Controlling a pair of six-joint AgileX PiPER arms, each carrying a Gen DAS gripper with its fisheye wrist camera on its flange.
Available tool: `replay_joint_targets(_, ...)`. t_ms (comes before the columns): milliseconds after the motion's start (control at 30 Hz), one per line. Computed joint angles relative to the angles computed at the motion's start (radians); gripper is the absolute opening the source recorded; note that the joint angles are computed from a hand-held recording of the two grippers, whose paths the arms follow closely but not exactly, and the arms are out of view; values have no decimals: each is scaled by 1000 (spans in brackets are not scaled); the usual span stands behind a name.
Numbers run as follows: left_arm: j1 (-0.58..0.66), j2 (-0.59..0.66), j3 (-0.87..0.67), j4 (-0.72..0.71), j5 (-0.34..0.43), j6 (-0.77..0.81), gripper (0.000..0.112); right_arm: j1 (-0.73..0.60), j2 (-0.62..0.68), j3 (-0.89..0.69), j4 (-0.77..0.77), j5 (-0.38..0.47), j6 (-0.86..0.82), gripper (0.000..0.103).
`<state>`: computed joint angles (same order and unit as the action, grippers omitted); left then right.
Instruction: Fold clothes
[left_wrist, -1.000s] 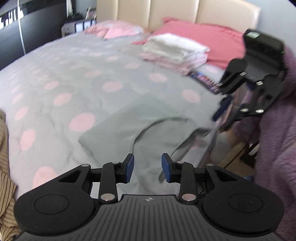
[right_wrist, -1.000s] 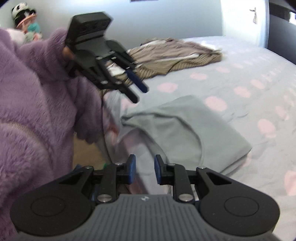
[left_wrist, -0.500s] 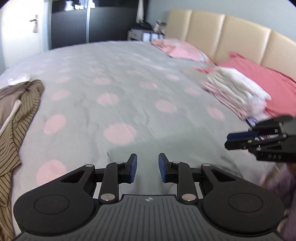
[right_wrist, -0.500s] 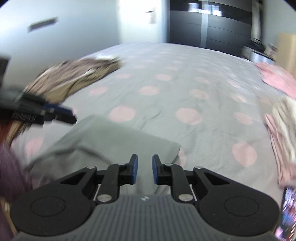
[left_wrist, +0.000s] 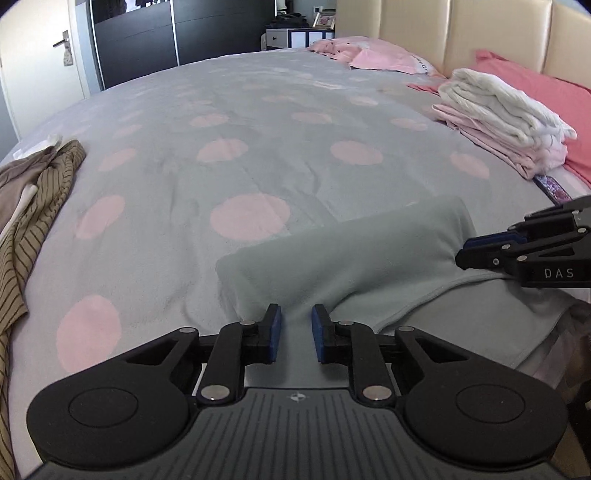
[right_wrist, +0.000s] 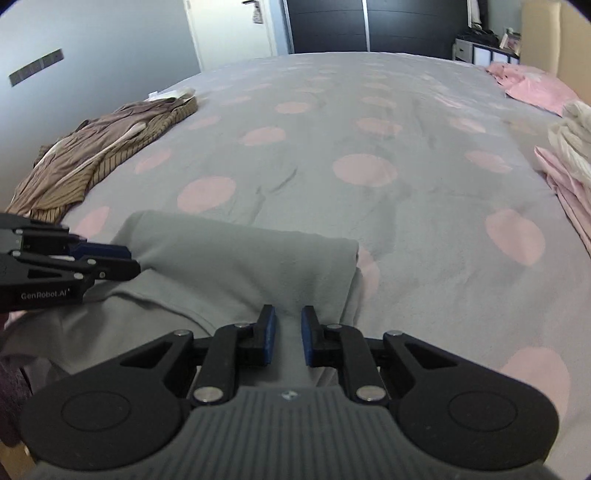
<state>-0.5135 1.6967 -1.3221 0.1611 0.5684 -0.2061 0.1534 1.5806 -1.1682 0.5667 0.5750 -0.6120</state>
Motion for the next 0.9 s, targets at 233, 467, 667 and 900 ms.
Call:
replay_joint_targets(233,-11,-17,4,19,1,5,17,-8,-12,-2,20,12,-15,19)
replay_joint_targets(467,-29,-130,48,6,11,-8,17,-8,-146,70,49,-16,-67,21)
replay_joint_targets(667,-79,-210,73,-51,82,89,17,-5,-248,111,15,88,-55,21)
replay_joint_targets(900,-105,-190,62,-62,193,116,15,3,-248,138,-18,160,-57,21)
